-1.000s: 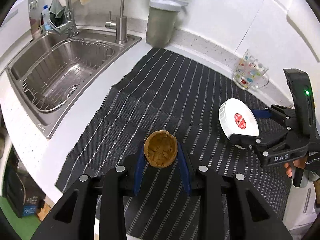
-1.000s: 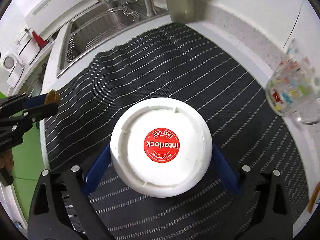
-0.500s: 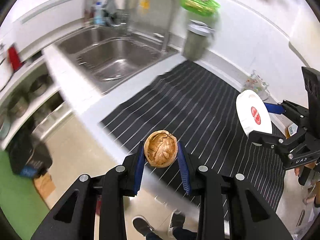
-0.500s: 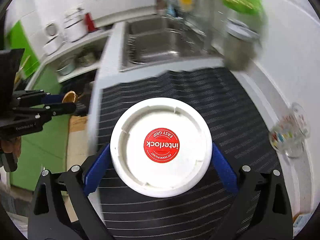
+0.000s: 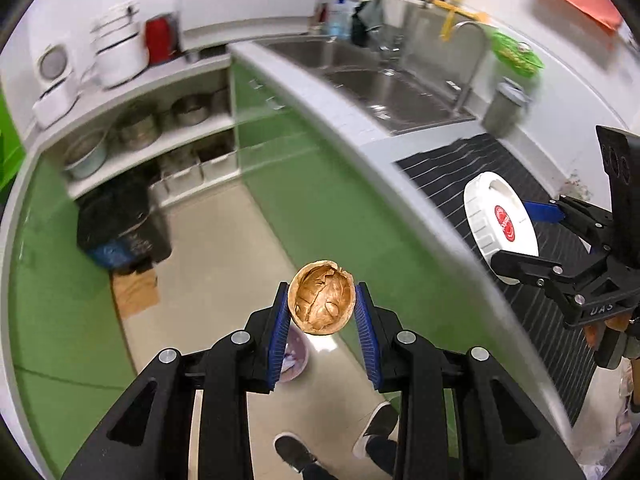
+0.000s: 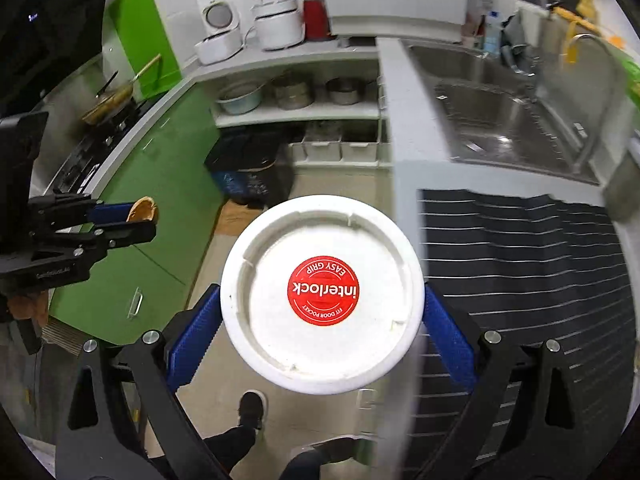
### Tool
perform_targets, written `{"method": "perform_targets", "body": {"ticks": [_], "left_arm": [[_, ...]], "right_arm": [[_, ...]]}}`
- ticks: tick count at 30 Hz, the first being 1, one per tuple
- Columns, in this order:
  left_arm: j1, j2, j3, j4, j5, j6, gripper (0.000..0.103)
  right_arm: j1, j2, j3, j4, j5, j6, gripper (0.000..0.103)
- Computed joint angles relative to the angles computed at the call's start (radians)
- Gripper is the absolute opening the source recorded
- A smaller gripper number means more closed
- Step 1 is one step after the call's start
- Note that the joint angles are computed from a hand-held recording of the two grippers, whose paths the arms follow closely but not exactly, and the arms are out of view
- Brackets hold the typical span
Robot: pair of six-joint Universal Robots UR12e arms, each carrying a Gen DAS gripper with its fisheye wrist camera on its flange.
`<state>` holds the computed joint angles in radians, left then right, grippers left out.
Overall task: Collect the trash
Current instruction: 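Carry the shell and lid to the pink bin and open both grippers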
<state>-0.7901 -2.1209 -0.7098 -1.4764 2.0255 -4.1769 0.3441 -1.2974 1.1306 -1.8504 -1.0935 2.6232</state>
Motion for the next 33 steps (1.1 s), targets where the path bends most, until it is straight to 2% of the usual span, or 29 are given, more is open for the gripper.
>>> {"method": "perform_targets", "body": {"ticks": [5,8,12,18,25,27,28,33], "left_arm": [[0.017,0.095,-0.2,0.098,-0.03,-0.006,0.032],[0.034,0.135,-0.318,0.186,-0.056,-0.002,0.032],[0.051,0.168,-0.494,0.338,-0.083,-0.006,0.032],[0.075,0.159,-0.695,0.558,-0.124,-0.019,0.032],[0.085,0.129,-0.798,0.689,-0.133,-0.034,0.033],[0.085,0.126,-0.807,0.696,-0.127,-0.046,0.061],[0.085,0.125,-0.814,0.706,-0.123,-0.057,0.096],[0.082,0.13,-0.829,0.697,-0.101,-0.089,0.097]], "right_arm": [[0.053,0.019,0.019,-0.012,-0.043,0.02,0.095],[0.076,0.038,0.038,-0.029,-0.054,0.021,0.095],[0.101,0.069,0.105,-0.105,-0.075,0.017,0.095],[0.118,0.118,0.209,-0.24,-0.1,0.002,0.095],[0.12,0.153,0.282,-0.33,-0.11,-0.001,0.095],[0.121,0.161,0.29,-0.341,-0.113,-0.001,0.095],[0.122,0.165,0.291,-0.345,-0.113,-0.001,0.095],[0.128,0.177,0.287,-0.341,-0.111,-0.004,0.095]]}}
